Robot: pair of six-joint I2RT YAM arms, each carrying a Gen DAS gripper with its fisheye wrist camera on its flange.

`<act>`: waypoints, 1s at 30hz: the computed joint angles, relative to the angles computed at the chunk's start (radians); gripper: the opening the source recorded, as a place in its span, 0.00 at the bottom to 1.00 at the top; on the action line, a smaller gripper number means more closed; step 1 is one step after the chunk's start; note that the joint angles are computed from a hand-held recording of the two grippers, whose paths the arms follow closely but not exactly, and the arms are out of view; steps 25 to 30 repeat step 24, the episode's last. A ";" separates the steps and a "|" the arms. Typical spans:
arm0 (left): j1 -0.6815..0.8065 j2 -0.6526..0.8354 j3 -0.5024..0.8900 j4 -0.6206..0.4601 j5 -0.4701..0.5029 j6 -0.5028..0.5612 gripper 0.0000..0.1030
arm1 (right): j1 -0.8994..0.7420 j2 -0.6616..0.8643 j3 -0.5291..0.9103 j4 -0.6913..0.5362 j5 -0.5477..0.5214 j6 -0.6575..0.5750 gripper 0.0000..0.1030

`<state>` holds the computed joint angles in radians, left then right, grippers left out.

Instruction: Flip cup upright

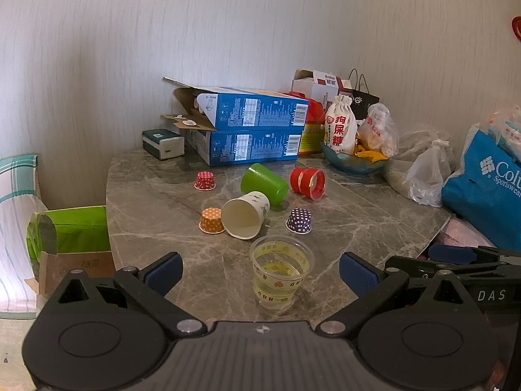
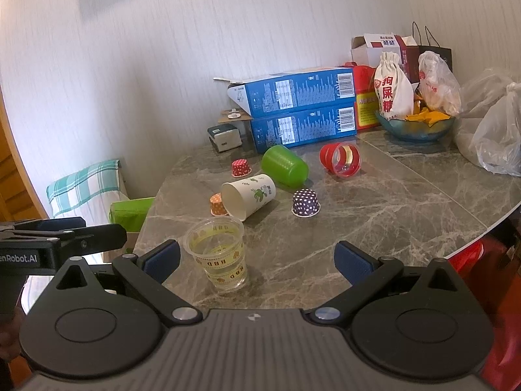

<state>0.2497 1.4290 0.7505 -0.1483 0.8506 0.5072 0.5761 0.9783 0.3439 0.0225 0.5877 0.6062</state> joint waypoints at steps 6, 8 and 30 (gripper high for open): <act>-0.003 0.000 -0.001 0.005 0.000 -0.002 1.00 | -0.003 -0.002 -0.004 0.002 -0.002 0.003 0.99; -0.002 0.000 0.000 0.005 0.000 -0.004 1.00 | -0.006 0.001 -0.003 0.002 -0.003 0.003 0.99; 0.018 0.015 -0.030 0.119 0.016 -0.059 1.00 | -0.011 0.019 -0.013 0.028 -0.008 0.005 0.99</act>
